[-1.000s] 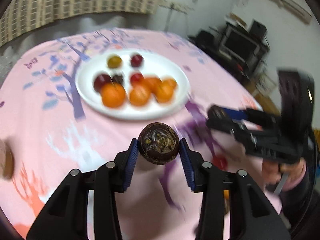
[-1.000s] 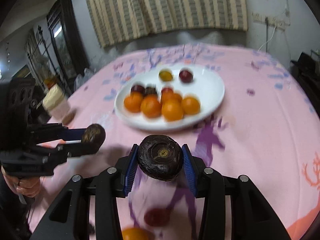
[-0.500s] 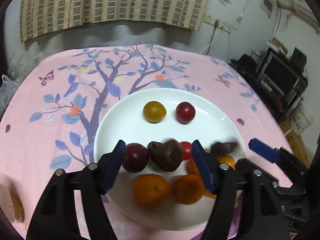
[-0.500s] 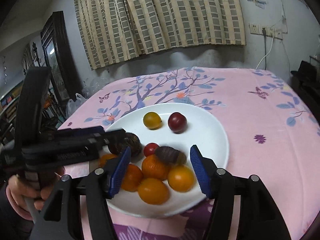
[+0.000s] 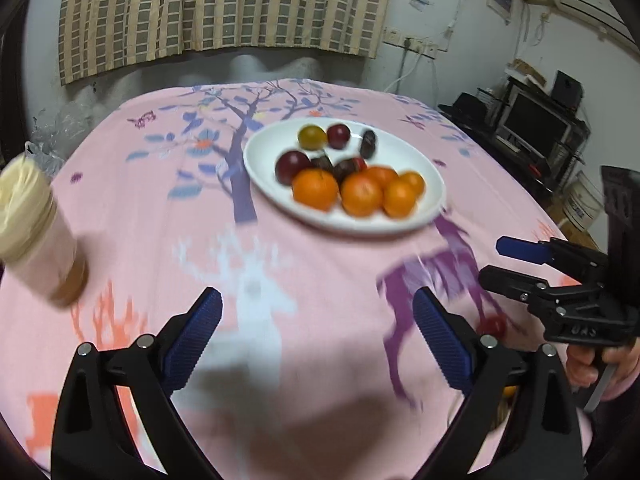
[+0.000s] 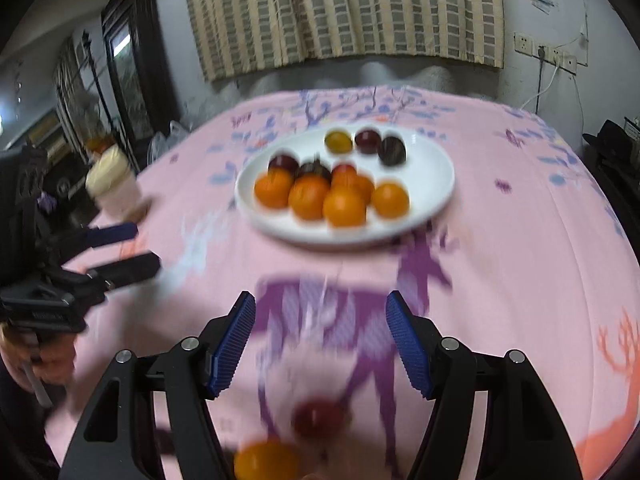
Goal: Organize fruits
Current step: 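Grasp a mangosteen with the right tool while the left tool grasps another mangosteen, place both on plate, then grasp a red tomato with the right tool while the left tool grasps a yellow fruit, place both on plate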
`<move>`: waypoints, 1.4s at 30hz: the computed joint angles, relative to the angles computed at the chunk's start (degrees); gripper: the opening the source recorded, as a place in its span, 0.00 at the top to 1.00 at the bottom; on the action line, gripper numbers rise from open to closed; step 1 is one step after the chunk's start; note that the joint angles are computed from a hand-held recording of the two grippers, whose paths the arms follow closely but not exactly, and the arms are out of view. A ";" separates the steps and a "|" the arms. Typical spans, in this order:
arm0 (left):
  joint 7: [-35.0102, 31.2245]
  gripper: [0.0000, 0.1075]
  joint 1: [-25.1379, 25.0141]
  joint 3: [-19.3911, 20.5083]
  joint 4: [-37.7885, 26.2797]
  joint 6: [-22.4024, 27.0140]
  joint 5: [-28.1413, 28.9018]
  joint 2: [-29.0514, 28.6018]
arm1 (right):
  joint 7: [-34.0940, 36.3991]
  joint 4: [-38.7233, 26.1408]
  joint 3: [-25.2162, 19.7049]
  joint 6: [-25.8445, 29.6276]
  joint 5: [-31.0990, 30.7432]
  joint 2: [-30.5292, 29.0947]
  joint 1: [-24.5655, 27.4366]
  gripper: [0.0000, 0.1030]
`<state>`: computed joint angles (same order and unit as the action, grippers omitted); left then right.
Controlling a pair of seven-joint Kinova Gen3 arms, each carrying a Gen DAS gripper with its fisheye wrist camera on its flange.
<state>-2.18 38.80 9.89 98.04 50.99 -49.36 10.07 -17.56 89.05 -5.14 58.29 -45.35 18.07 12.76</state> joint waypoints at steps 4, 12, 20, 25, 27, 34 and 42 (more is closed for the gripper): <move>5.20 0.12 2.50 0.96 2.47 1.30 -2.16 -1.07 | -3.02 1.65 1.47 0.30 4.60 -0.49 -0.82 0.37; 6.64 0.12 9.80 -5.14 4.61 1.63 -1.99 -2.69 | -4.94 0.98 1.57 2.31 7.77 0.52 -1.16 0.56; -12.00 0.22 -4.79 8.42 10.94 -13.36 7.02 -8.26 | -6.69 -0.97 0.85 5.27 8.12 2.13 -0.39 0.71; -23.35 0.51 -6.35 12.00 9.10 -12.11 12.76 -6.03 | -7.77 -1.27 0.90 5.21 8.01 2.26 -0.22 0.71; -24.61 0.52 -1.76 7.77 9.08 -11.91 13.58 -6.00 | -8.16 -1.50 0.86 5.25 8.25 2.43 -0.37 0.71; -27.62 0.52 -0.48 6.71 8.67 -11.51 15.79 -5.41 | -8.35 -1.68 0.64 5.18 8.46 2.61 -0.23 0.71; -32.34 0.68 0.25 5.50 6.22 -9.28 19.85 -3.00 | -7.79 -1.54 0.59 5.17 7.77 2.39 0.27 0.71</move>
